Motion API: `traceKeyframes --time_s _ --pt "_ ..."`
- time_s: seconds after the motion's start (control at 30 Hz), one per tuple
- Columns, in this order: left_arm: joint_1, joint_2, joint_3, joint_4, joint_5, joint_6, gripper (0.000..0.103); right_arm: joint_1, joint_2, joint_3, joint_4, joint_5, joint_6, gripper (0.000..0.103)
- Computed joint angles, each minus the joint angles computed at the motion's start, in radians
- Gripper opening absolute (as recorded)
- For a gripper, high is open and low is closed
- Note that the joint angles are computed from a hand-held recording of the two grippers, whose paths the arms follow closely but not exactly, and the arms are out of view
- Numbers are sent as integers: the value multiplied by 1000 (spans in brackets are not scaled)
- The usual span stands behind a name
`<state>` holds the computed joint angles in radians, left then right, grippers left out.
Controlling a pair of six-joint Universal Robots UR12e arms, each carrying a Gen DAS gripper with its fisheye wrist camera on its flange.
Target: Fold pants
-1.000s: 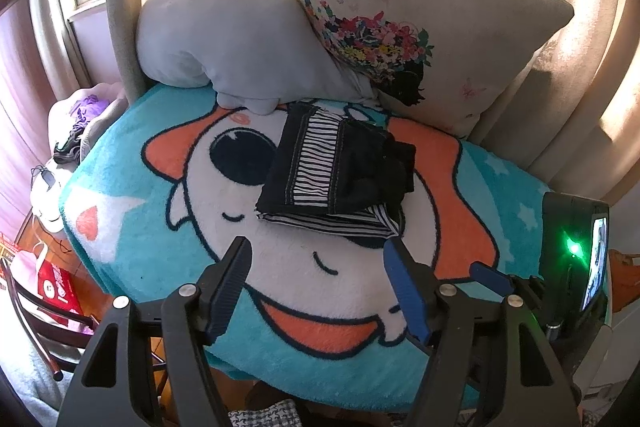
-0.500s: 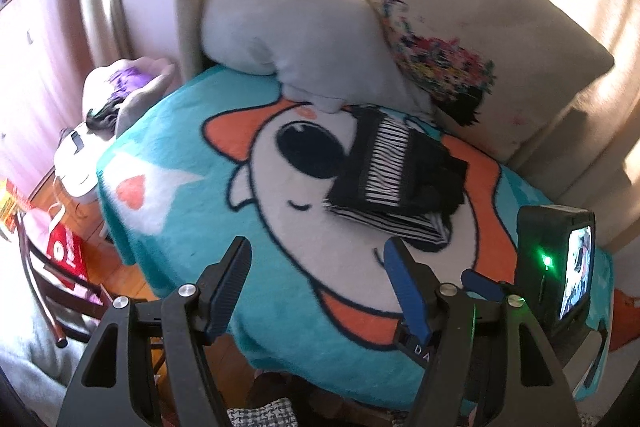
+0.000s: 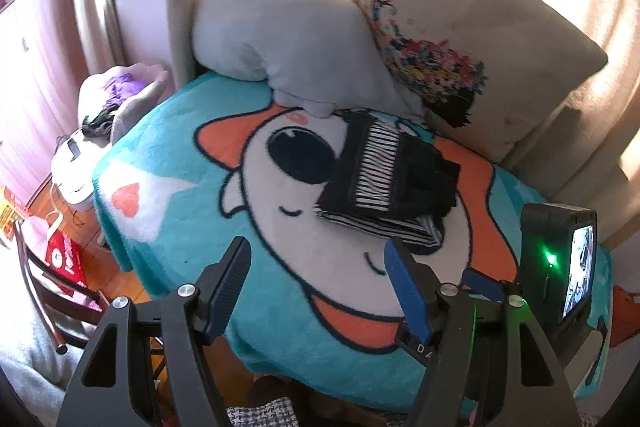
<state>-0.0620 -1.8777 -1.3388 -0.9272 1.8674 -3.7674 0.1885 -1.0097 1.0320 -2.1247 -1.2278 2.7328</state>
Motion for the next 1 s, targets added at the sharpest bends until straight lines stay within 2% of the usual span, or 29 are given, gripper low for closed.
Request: traceKeyframes --time_s 0.23,0.53,1.0 --pt "-14 -39 46 30 -37 69 68 -28 2 2 -53 -21 74 78" --pt "-24 -79 94 19 -83 125 68 -54 11 -3 -50 -48 150 79" --pt "-12 -70 80 -3 -84 102 69 -35 18 -6 -31 -45 107 79"
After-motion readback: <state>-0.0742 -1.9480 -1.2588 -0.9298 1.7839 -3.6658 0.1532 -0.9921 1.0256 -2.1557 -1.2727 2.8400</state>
